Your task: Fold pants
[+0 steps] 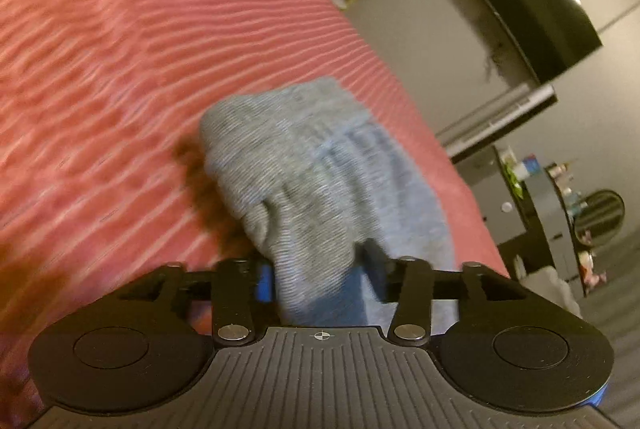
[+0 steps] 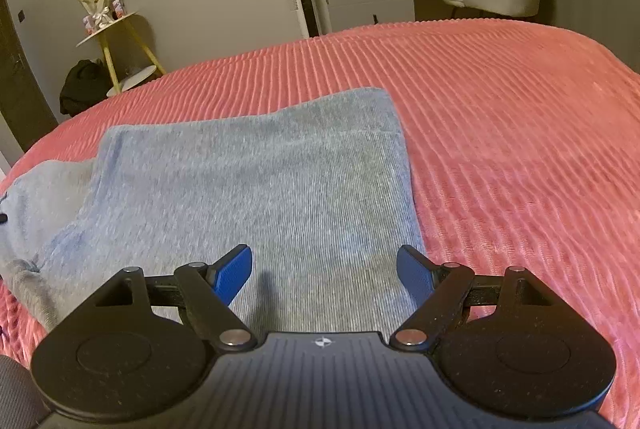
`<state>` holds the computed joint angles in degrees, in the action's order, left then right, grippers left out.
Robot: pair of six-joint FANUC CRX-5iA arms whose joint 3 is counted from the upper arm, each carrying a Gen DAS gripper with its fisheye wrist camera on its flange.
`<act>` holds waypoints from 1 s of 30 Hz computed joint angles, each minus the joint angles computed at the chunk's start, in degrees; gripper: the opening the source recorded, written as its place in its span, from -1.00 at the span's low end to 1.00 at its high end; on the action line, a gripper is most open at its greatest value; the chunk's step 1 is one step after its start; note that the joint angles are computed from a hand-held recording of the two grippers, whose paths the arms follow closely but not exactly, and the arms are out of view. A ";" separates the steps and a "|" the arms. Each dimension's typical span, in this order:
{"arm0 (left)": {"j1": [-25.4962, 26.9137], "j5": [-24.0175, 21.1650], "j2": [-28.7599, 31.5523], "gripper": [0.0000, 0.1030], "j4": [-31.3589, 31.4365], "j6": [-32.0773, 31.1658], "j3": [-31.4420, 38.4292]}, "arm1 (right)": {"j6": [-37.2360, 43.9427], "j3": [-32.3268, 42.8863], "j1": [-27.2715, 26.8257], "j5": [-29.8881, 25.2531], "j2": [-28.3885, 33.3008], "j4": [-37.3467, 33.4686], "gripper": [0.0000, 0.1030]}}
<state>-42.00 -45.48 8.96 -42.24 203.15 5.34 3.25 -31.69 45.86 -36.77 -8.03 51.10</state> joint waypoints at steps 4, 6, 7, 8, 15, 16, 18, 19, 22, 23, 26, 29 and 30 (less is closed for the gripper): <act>-1.23 -0.46 -0.23 0.32 -3.43 5.95 -0.88 | 0.11 -0.19 -0.20 0.42 -0.13 -0.12 0.57; -0.41 -0.31 0.07 0.34 -2.50 6.51 -0.73 | 0.19 -0.26 -0.22 0.57 -0.13 0.00 0.58; -0.13 -0.80 0.18 0.37 -2.31 7.18 -0.52 | 0.03 -0.39 -0.30 0.76 -0.22 0.13 0.58; 0.13 -1.52 1.15 0.39 -2.46 8.03 0.77 | -0.20 -0.51 -0.40 0.97 -0.24 0.31 0.58; 3.65 -4.07 4.70 -0.09 2.92 0.83 5.95 | -1.13 -1.19 -0.49 1.50 -0.49 1.20 0.58; 2.88 -5.26 4.73 -0.18 1.58 0.19 6.56 | -1.27 -1.37 -0.59 1.75 -0.66 1.31 0.58; 1.06 -6.87 4.05 -0.26 -1.57 0.00 6.93 | -1.95 -1.79 -0.82 2.23 -1.03 1.53 0.58; 0.32 -7.61 3.68 -0.29 -2.70 0.02 7.18 | -2.53 -2.05 -1.03 2.71 -1.25 1.72 0.58; -2.17 -10.69 3.60 -0.36 -6.36 -1.83 9.78 | -3.91 -2.63 -1.45 3.74 -1.85 2.24 0.58; -3.47 -12.81 4.32 -0.37 -7.98 -4.63 12.07 | -4.49 -2.98 -1.65 4.30 -2.16 2.69 0.58; -7.24 -17.20 7.03 -0.46 -12.44 -14.68 19.21 | -7.35 -4.23 -2.34 6.01 -3.28 4.28 0.58; -10.19 -17.28 10.01 -0.84 -15.24 -23.56 26.63 | -10.99 -5.53 -3.06 7.56 -4.48 6.14 0.58; -10.98 -14.68 10.36 -0.81 -16.05 -25.76 27.70 | -12.36 -6.04 -3.34 8.16 -4.89 7.26 0.58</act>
